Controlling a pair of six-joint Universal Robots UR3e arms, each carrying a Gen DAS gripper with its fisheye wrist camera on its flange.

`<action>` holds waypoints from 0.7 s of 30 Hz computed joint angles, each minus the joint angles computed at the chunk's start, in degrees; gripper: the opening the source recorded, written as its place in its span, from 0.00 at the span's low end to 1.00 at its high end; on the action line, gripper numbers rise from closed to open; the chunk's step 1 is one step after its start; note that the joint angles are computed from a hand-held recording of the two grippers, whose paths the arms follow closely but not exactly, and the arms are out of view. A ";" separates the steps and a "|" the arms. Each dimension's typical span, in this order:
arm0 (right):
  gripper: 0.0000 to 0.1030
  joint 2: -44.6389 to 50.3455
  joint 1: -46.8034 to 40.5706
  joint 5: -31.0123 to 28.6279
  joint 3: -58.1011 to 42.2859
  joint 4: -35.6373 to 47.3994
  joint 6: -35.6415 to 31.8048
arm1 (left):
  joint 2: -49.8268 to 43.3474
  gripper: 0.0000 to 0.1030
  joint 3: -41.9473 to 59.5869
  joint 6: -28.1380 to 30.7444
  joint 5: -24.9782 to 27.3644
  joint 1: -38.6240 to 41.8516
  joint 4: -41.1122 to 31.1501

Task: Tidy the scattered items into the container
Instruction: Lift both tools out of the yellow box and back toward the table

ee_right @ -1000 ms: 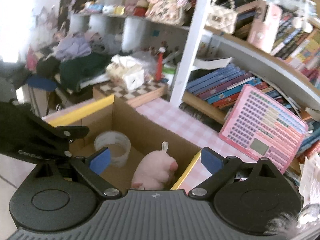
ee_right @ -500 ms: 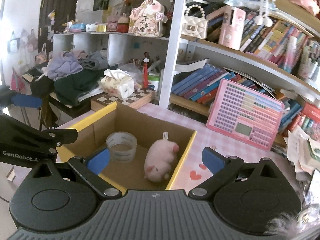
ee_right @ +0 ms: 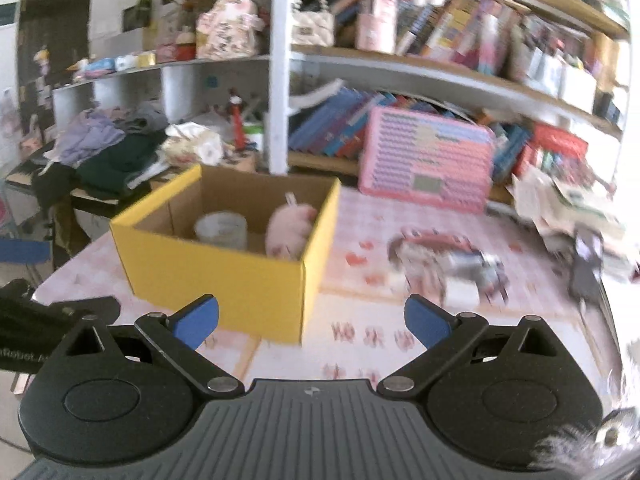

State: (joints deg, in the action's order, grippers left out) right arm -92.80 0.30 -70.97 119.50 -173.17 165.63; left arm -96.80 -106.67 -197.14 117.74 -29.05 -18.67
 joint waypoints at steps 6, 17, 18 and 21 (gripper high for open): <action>0.97 -7.85 -2.13 -1.66 11.61 -0.95 0.24 | 1.20 0.97 -4.40 -6.79 1.70 -3.72 -1.33; 0.97 -13.49 -3.83 -3.96 18.12 3.00 -1.74 | 1.48 0.97 -6.93 -13.76 -1.93 -4.96 -5.60; 0.97 -13.46 -3.91 -3.94 18.17 3.31 -2.20 | 1.04 0.97 -6.63 -13.78 -2.34 -5.00 -5.52; 0.97 -13.38 -5.03 -3.44 18.36 4.17 -3.72 | -0.82 0.97 -5.16 -12.79 -3.79 -5.08 -5.26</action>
State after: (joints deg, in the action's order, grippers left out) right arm -106.18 -4.72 -74.41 137.85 -169.00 161.91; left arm -97.62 -111.83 -209.94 113.96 -34.12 -23.93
